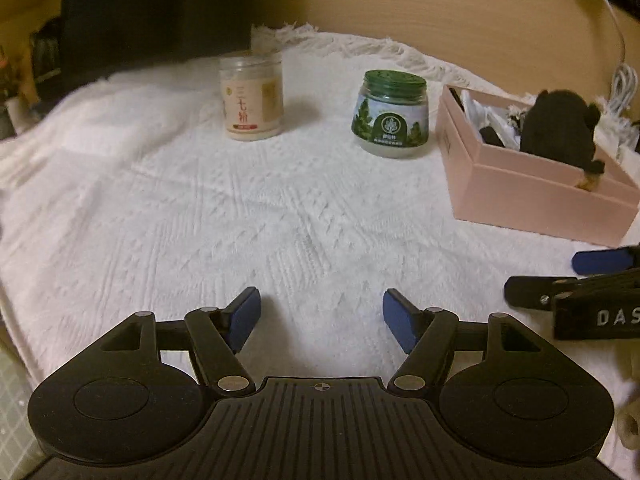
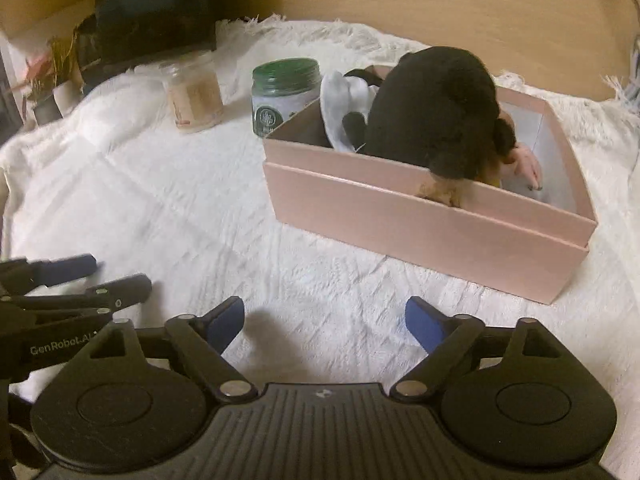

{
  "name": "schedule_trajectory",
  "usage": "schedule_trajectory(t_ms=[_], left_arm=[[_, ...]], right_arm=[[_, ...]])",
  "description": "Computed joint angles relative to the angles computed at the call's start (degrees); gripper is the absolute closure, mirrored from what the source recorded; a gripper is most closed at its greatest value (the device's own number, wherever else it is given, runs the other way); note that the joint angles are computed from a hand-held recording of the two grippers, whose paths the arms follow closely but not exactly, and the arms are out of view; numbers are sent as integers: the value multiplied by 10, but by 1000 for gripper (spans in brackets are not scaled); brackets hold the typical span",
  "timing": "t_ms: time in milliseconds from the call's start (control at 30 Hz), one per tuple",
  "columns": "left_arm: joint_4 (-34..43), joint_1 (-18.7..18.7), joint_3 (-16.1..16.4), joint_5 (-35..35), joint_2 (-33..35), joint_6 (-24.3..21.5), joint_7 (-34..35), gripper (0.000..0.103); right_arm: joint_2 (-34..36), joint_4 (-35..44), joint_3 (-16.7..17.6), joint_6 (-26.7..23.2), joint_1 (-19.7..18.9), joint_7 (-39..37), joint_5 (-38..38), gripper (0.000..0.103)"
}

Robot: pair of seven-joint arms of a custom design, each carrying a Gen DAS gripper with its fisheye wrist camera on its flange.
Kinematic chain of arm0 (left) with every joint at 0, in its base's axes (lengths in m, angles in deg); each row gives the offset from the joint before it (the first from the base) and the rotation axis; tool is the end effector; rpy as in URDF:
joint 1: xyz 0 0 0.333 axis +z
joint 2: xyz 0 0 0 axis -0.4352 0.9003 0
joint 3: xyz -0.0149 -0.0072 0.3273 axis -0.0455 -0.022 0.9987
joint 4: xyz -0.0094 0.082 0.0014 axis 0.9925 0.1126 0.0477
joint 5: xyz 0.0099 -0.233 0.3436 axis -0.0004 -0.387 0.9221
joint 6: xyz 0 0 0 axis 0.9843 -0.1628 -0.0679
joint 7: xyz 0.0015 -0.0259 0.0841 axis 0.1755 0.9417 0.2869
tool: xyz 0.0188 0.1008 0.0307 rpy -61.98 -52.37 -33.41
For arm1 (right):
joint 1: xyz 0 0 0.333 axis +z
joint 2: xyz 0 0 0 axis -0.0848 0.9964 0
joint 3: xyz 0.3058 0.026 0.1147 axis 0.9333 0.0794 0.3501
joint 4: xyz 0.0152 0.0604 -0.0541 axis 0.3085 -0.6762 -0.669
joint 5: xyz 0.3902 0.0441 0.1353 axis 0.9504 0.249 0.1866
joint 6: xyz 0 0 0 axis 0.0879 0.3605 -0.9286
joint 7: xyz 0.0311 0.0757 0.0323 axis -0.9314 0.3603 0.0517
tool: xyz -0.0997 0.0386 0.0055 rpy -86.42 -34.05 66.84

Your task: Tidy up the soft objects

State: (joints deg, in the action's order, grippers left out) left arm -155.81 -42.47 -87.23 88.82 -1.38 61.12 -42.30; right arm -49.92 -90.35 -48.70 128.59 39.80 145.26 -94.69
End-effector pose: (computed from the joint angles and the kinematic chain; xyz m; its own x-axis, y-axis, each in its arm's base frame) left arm 0.4384 -0.3008 0.3807 0.2186 -0.9755 -0.0256 -0.6436 -0.1244 -0.7552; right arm 0.5062 0.4929 0.4342 0.4497 -0.8888 -0.0882 -0.6573 -0.2625 -0.7064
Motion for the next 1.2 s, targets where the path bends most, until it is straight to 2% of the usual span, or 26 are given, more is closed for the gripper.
schedule_trajectory(t_ms=[67, 133, 167, 333, 400, 500, 567, 600, 833, 1200], left_arm=[[3, -3, -3, 0, 3, -14, -19, 30], [4, -9, -8, -3, 1, -35, -29, 29], [3, -11, -10, -1, 0, -45, -35, 29], [3, -22, -15, 3, 1, -62, -50, 30], [4, -24, -15, 3, 2, -64, -52, 30], [6, -28, -16, 3, 4, -71, -54, 30], [6, -31, -16, 3, 4, -74, -57, 30], [5, -32, -16, 5, 4, -74, -60, 30], [6, -34, -16, 6, 5, -79, -65, 30], [7, -36, -15, 3, 5, -81, -66, 30]], right_arm=[[5, 12, -26, -24, 27, 36, -39, 8], [8, 19, -33, -37, 36, 61, -72, 2], [8, 24, -40, -58, 44, 87, -91, 0], [5, 15, -10, -46, 10, 94, -99, 0], [-1, 7, -10, -42, 10, 106, -113, 0], [-4, -4, -23, -16, 16, 146, -159, 0], [-1, -11, -61, 25, 39, 224, -245, 0], [-1, -12, -63, 32, 39, 239, -259, 0], [-2, -11, -39, 27, 17, 246, -271, 0], [-4, -11, -26, 23, 6, 251, -279, 0]])
